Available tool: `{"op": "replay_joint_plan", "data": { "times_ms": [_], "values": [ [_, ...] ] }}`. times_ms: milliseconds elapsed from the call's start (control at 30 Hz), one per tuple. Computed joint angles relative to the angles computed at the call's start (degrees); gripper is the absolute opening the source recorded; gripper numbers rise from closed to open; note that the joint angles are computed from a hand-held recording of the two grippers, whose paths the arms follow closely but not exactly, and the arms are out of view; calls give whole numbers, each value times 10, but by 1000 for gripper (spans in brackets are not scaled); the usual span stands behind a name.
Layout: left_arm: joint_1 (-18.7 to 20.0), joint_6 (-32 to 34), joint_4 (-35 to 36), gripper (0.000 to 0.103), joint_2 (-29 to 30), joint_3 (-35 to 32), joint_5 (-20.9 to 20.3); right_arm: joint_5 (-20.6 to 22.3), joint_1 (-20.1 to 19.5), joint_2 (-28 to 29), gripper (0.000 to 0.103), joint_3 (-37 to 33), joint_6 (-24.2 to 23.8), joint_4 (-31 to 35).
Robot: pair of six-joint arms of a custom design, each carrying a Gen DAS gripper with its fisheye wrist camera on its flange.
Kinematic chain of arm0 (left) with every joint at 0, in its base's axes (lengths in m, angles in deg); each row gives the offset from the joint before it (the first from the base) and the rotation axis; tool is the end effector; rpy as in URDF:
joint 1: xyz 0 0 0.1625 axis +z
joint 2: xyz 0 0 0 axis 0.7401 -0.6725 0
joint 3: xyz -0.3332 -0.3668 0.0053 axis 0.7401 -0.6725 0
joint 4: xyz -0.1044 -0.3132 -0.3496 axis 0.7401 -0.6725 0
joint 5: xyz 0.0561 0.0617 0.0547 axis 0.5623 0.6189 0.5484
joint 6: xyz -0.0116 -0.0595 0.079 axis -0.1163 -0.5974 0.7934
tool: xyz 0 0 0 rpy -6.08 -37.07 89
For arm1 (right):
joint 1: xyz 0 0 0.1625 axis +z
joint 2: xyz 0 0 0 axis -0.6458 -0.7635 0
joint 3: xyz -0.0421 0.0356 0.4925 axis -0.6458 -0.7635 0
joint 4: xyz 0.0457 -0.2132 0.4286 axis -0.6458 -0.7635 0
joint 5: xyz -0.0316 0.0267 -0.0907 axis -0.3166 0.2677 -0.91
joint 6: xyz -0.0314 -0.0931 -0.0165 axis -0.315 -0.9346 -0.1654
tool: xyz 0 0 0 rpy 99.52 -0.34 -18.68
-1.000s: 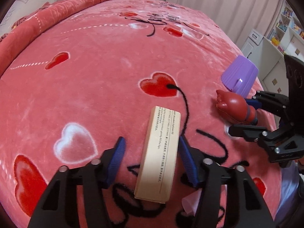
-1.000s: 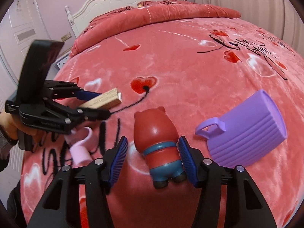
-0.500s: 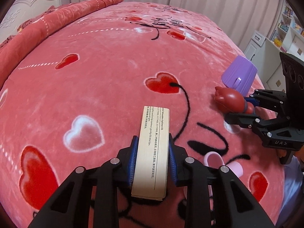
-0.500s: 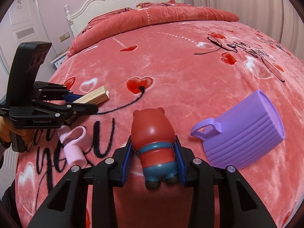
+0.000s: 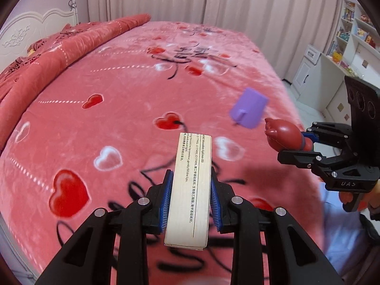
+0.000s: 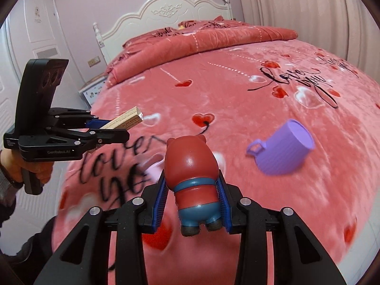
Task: Collect trash
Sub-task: 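Carry the stick box and toy figure in both tools over the orange bin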
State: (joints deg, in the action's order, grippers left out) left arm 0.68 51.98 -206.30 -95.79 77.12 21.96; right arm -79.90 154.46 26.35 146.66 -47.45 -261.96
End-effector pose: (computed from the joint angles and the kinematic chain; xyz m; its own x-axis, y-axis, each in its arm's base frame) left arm -0.1544 -0.4723 0.3664 -0.7045 0.3507 -0.6170 0.5982 0.7612 -0.2504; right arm 0.3556 -0.5215 0.1257 -0.6863 -0.6329 0.3584 -0.7254 0.6313 -0.2742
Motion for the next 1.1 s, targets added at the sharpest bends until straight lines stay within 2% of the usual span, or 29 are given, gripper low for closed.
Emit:
{"op": "replay_joint_plan", "data": {
  "times_ms": [267,433,633,800,933,1100],
  "values": [
    [-115,-123,89,31,-53,47,-8,1,24,-123,38,109,42,-1],
    [-174,-161,92,31,-49,66,-31,-16,29,-212,38,173,60,6],
    [-224,-161,55,31,4,74,-62,-39,18,-325,38,233,70,12],
    [-249,-136,7,31,66,67,-88,-60,-12,-439,38,274,73,32],
    [-263,-103,-37,31,128,54,-119,-71,-49,-528,38,297,67,58],
    [-265,-63,-92,31,204,33,-164,-69,-117,-646,38,319,50,101]
  ]
}}
